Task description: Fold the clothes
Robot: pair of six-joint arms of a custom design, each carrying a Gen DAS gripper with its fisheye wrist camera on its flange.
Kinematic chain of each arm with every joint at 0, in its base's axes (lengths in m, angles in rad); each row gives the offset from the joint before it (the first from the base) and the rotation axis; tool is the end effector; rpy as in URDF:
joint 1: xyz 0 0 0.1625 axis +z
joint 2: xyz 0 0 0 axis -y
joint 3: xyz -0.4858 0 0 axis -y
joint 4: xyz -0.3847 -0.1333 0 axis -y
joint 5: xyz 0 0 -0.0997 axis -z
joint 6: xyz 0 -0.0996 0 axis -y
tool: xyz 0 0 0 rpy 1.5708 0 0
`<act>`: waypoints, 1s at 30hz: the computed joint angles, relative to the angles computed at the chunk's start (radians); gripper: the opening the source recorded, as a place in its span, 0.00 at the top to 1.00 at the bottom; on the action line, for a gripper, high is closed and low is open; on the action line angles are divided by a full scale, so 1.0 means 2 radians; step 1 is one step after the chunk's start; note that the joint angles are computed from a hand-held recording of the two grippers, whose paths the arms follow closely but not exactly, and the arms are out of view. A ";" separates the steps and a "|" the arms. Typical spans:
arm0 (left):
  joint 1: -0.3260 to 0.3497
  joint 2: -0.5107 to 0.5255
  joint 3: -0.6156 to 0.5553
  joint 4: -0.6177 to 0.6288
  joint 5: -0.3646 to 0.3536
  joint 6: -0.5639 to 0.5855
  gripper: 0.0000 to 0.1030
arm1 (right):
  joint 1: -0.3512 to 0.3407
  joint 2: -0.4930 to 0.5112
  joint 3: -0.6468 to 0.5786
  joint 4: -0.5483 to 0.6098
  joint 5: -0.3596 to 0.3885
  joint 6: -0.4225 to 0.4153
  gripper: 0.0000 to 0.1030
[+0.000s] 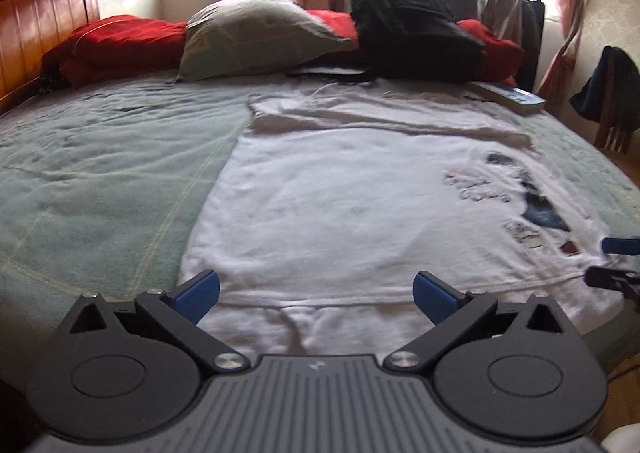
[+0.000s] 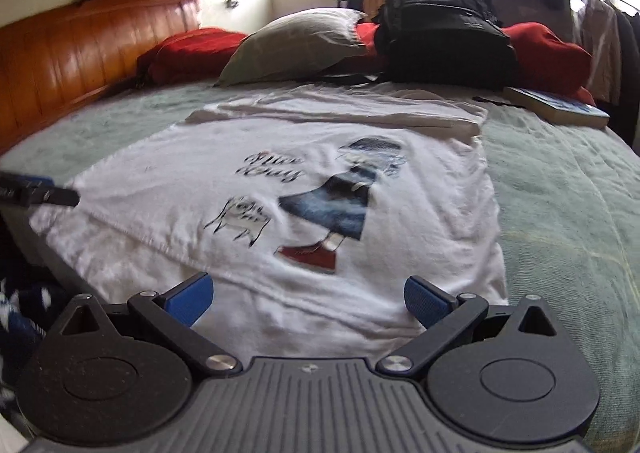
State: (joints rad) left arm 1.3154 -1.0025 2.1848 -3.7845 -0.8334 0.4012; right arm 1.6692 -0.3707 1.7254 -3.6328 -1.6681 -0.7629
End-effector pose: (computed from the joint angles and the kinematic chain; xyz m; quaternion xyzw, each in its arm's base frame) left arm 0.0620 -0.5553 0.2636 0.0934 0.8254 -0.4359 0.3462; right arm 0.1894 -0.6601 -0.0478 0.3759 -0.8585 0.3121 0.1560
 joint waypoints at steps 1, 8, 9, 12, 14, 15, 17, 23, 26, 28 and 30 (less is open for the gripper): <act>-0.003 0.001 0.002 -0.002 -0.004 -0.002 0.01 | -0.002 0.000 -0.005 0.003 -0.003 0.011 0.00; -0.016 0.006 0.017 -0.007 0.006 -0.001 0.01 | -0.012 -0.011 -0.010 0.004 -0.018 0.051 0.00; -0.018 0.006 0.018 -0.010 0.006 0.001 0.01 | -0.011 -0.015 -0.010 0.006 -0.015 0.060 0.00; -0.021 0.004 0.021 -0.024 0.003 0.006 0.01 | -0.003 -0.020 -0.038 0.038 -0.011 0.065 0.00; -0.023 0.003 0.023 -0.028 0.004 0.007 0.01 | 0.002 -0.018 -0.074 0.080 -0.001 0.062 0.00; -0.024 0.004 0.023 -0.031 0.006 0.009 0.01 | 0.005 -0.014 -0.098 0.107 0.002 0.058 0.00; -0.024 0.006 0.023 -0.035 0.009 0.011 0.01 | 0.006 0.002 -0.153 0.156 0.005 0.060 0.00; -0.021 0.004 0.025 -0.028 0.003 0.005 0.01 | 0.000 0.062 -0.319 0.326 -0.029 0.098 0.00; -0.021 0.003 0.026 -0.032 0.000 0.008 0.01 | 0.003 0.078 -0.345 0.303 -0.062 0.071 0.00; -0.020 0.003 0.026 -0.036 -0.006 0.012 0.01 | 0.007 0.073 -0.338 0.280 -0.077 0.091 0.00; -0.019 0.003 0.027 -0.036 -0.011 0.014 0.01 | 0.007 0.055 -0.306 0.282 -0.053 0.078 0.00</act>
State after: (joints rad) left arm 1.2773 -0.9956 2.2387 -3.8559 -0.8553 0.4282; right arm 1.6825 -0.2611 1.1127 -3.0697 -1.7741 -0.6072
